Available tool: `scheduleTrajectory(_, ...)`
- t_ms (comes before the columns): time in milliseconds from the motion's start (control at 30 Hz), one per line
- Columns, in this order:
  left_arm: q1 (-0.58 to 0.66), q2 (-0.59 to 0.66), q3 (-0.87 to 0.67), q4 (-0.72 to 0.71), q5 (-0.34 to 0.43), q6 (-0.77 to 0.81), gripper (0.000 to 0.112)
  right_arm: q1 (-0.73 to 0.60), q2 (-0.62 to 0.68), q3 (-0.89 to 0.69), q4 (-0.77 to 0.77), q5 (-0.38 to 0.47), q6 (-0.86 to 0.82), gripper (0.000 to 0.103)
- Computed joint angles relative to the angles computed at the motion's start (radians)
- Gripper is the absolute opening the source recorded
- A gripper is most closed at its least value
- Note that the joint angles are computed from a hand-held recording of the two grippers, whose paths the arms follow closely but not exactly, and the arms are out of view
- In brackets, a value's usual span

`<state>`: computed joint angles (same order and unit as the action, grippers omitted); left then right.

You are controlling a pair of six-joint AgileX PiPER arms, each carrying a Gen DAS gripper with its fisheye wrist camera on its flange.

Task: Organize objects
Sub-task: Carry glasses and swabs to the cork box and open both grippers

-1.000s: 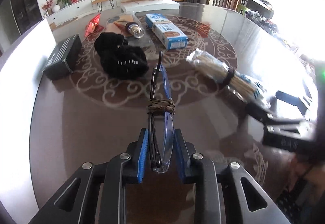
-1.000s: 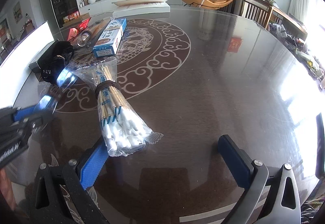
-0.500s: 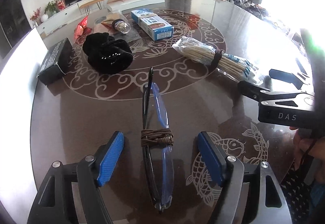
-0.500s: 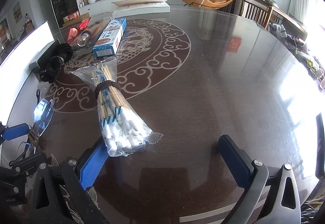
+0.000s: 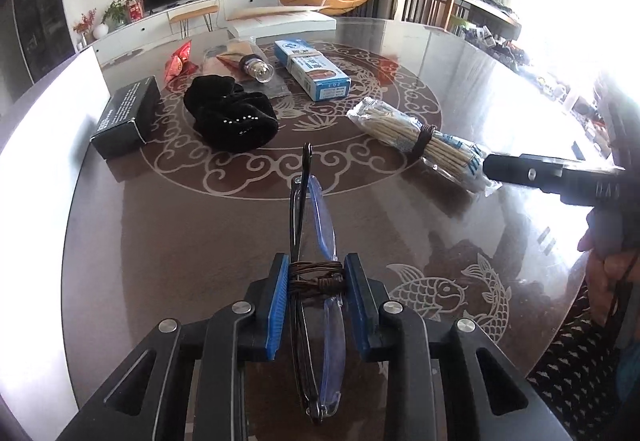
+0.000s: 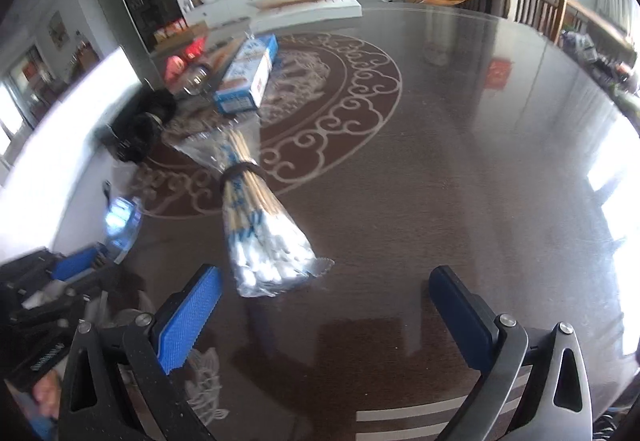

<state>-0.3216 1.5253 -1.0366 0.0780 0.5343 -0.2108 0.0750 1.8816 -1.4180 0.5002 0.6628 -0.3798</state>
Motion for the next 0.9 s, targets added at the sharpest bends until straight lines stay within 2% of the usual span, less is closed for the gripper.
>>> scheduleTrajectory(33,0.006,-0.020,0.016,-0.006,-0.009,0.006,0.028,-0.020,0.014,-0.039,0.050,0.043,-0.040,0.102)
scheduleTrajectory(100,0.018,-0.054,0.040,-0.031,-0.025,0.028,0.028,-0.012,0.062,-0.149,0.029,0.139,-0.059,0.101)
scheduleTrajectory(200,0.045,-0.086,0.044,-0.106,-0.025,0.091,0.028,0.092,0.179,-0.404,-0.194,0.343,0.048,0.099)
scheduleTrajectory(267,0.065,-0.109,0.045,-0.153,-0.024,0.133,0.028,0.157,0.240,-0.511,-0.301,0.390,0.085,0.090)
scheduleTrajectory(333,0.083,-0.132,0.048,-0.192,-0.019,0.165,0.028,0.186,0.301,-0.599,-0.343,0.426,0.118,0.085)
scheduleTrajectory(400,0.113,-0.163,0.052,-0.242,-0.008,0.210,0.028,0.188,0.367,-0.694,-0.335,0.494,0.142,0.071)
scheduleTrajectory(433,0.128,-0.183,0.055,-0.258,0.000,0.227,0.028,0.183,0.396,-0.737,-0.323,0.531,0.155,0.053)
scheduleTrajectory(467,0.146,-0.204,0.057,-0.275,0.008,0.246,0.028,0.182,0.403,-0.746,-0.329,0.541,0.172,0.033)
scheduleTrajectory(500,0.168,-0.226,0.059,-0.296,0.018,0.270,0.028,0.177,0.396,-0.730,-0.322,0.536,0.179,0.029)
scheduleTrajectory(600,0.249,-0.287,0.057,-0.362,0.052,0.347,0.028,0.166,0.317,-0.616,-0.300,0.473,0.191,0.029)
scheduleTrajectory(733,0.405,-0.351,0.030,-0.459,0.121,0.464,0.028,0.162,0.203,-0.508,-0.166,0.436,0.149,0.029)
scheduleTrajectory(800,0.506,-0.373,0.008,-0.499,0.165,0.529,0.028,0.188,0.166,-0.518,-0.095,0.450,0.137,0.029)
scheduleTrajectory(900,0.669,-0.380,-0.039,-0.531,0.233,0.604,0.028,0.268,0.179,-0.635,0.006,0.496,0.151,0.029)
